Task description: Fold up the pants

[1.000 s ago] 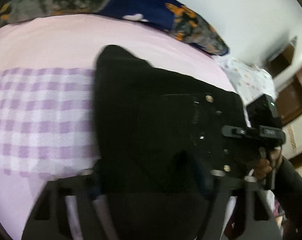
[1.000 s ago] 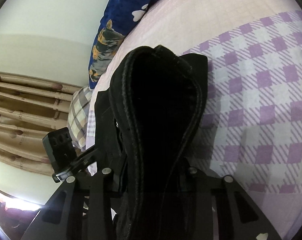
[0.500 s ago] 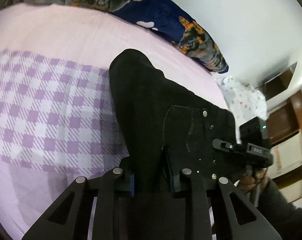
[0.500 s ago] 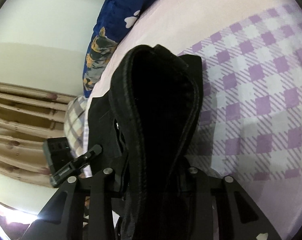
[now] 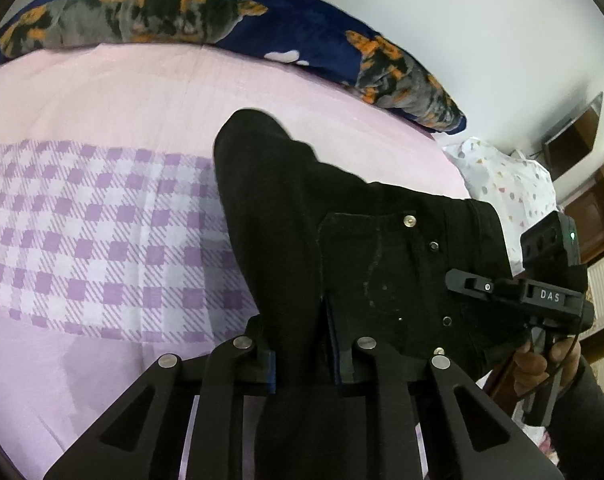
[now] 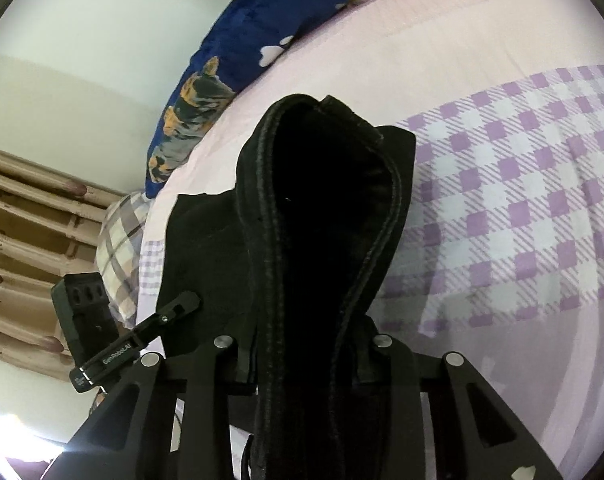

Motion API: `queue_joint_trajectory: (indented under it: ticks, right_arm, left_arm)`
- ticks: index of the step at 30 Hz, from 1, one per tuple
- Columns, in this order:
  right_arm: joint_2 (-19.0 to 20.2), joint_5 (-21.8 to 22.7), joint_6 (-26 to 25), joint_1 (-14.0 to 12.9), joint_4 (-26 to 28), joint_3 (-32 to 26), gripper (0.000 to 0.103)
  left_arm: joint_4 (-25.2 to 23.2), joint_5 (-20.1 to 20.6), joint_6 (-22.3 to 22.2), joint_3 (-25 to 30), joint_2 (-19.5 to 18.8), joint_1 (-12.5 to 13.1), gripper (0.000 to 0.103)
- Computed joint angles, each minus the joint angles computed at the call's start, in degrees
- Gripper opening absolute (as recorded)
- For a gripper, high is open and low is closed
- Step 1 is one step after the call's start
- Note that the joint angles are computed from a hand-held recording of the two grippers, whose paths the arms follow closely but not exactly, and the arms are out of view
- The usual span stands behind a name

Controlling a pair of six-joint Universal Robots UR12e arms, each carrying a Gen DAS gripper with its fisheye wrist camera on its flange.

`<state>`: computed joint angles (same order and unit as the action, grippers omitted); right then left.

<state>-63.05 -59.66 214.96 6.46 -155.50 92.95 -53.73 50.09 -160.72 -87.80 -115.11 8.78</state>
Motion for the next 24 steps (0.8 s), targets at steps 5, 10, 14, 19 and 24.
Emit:
queue_joint_trajectory:
  ticks: [5,10,14,19,24]
  right_arm:
    - [-0.40,0.30,0.08,0.86,0.28,-0.36,0.027]
    - [0.26,0.85,0.47,1.86,0.41,-1.47,0.027]
    - [1.16,1.32,-0.17,2.63,1.74,-3.04,0.027]
    - [2.45,1.95,-0.81,3.49,2.71,-5.19,0.027]
    - [4.22,3.01,-1.16,4.28,3.66,-7.90,0.027]
  left_arm:
    - [0.59,0.53,1.47,-1.00,1.23,0.28,0.018]
    - [1.52,1.22,2.08,-2.17,2.44,1.05,0.018]
    - [2.61,2.71,2.55,-3.00,3.26,1.61,0.018]
    - [3.42,4.01,2.56,-3.48,3.79,2.66,0.018]
    - [3.87,4.08,2.05,-3.11,3.76,3.88,0.018]
